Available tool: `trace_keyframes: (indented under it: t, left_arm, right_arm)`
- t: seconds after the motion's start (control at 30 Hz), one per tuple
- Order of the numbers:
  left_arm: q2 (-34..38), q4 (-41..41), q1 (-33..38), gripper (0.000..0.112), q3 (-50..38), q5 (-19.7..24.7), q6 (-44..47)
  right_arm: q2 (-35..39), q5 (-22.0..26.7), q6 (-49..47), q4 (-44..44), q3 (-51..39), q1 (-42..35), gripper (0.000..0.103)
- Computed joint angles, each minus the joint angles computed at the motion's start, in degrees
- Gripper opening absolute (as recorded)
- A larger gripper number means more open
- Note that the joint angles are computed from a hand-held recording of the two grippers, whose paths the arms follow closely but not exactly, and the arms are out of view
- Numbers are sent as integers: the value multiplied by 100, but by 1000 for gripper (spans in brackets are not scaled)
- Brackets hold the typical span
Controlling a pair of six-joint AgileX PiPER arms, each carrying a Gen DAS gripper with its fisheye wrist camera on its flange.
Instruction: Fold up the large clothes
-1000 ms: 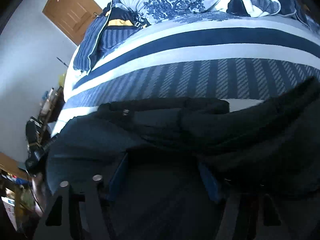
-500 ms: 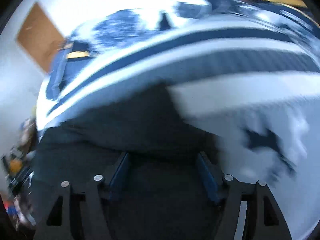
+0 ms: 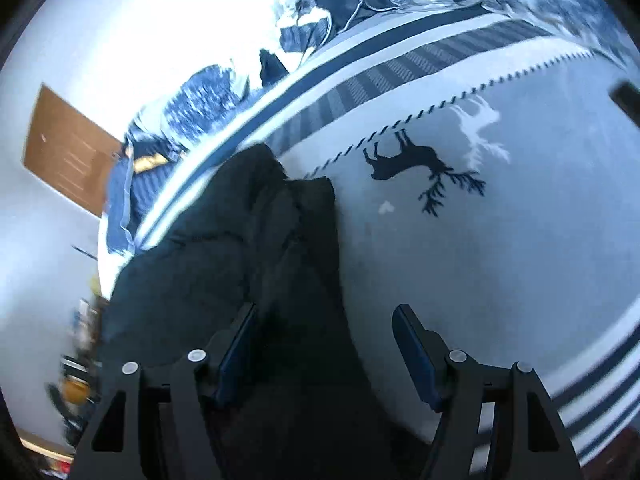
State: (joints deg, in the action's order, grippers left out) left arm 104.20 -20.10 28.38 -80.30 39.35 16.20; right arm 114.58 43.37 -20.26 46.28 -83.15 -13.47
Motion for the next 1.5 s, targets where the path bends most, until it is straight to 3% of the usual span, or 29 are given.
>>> trace_keyframes:
  t: [0.07,0.17,0.3,0.4,0.47,0.5,0.6,0.63,0.67,0.7,0.77,0.83,0.9,0.97,1.1,1.13,1.2,1.23,1.27,1.33,1.43,1.5]
  left_arm:
    - [-85,-477,255,90,134,386,484]
    - [22,-534,407,90,106,1005,641]
    - [-178,-840,536,89,373,983,960]
    - [-280,-888,564,85,496,1046,1016]
    - [-460,-808,530,71,769,731,1141]
    - [-488,-795,522,70,853,640,1181]
    - [-298,-1160,688,60,846,800,1390]
    - [-238,-1164,711,50,869,774,1316]
    - [-261,-1176,736,27,979,648,1302]
    - [-296,-1059,694,18,1011,564,1156]
    - [-470,-185,420,2,1217,-5,345]
    - [-594,831,135,1,1407,-367,-569]
    - [-449,1351,-14,1,1259,-237,-1068]
    - [-255,1265,49,1,1024,98,-968]
    - [-706,-766,739,2,1300,194,986]
    - [-833,-1052,859,11,1324,268,1294]
    - [-933,-1105,855,50,1157,336,1364]
    - [-908,-979,757,78,1019,277,1190]
    - [-851,-760,604,81,781,166,915]
    - [-476,-565,430,81,50,472,588]
    - [607,185,-180,81,-1669,924,-572]
    - [1439,290,-431,81,-2815,1213,-815]
  right_arm:
    - [-157,398,-232,59,151,-32,72]
    - [-387,750,-285,-89,484,-39,72]
    - [-702,851,-676,71,1062,-164,57]
    - [-836,661,-732,-45,1369,-117,50]
    - [-948,494,-820,67,1640,-143,42]
    - [-959,466,-816,81,1663,-137,42]
    - [-883,339,-743,-44,1629,-10,34]
    - [-905,224,-739,-96,1702,43,29]
    - [-907,216,-647,-196,1680,78,23]
    - [-972,73,-639,-237,1801,118,19]
    - [-1077,-87,-502,-329,1903,139,10]
    - [-1180,-264,-18,-825,1911,261,6]
    - [-987,-164,453,-1320,1704,394,4]
    - [-878,-162,879,-1784,1554,577,4]
    - [-1238,-250,247,-1201,1827,470,8]
    - [-1330,-223,188,-1143,1866,424,8]
    - [-1571,-213,131,-1156,1890,327,25]
    - [-1678,-283,106,-1136,1872,290,51]
    - [-1725,-259,-149,-913,1770,183,78]
    - [-1465,60,-185,-797,1110,191,80]
    - [-392,916,211,-730,-580,227,80]
    - [420,1371,484,-624,-1726,218,80]
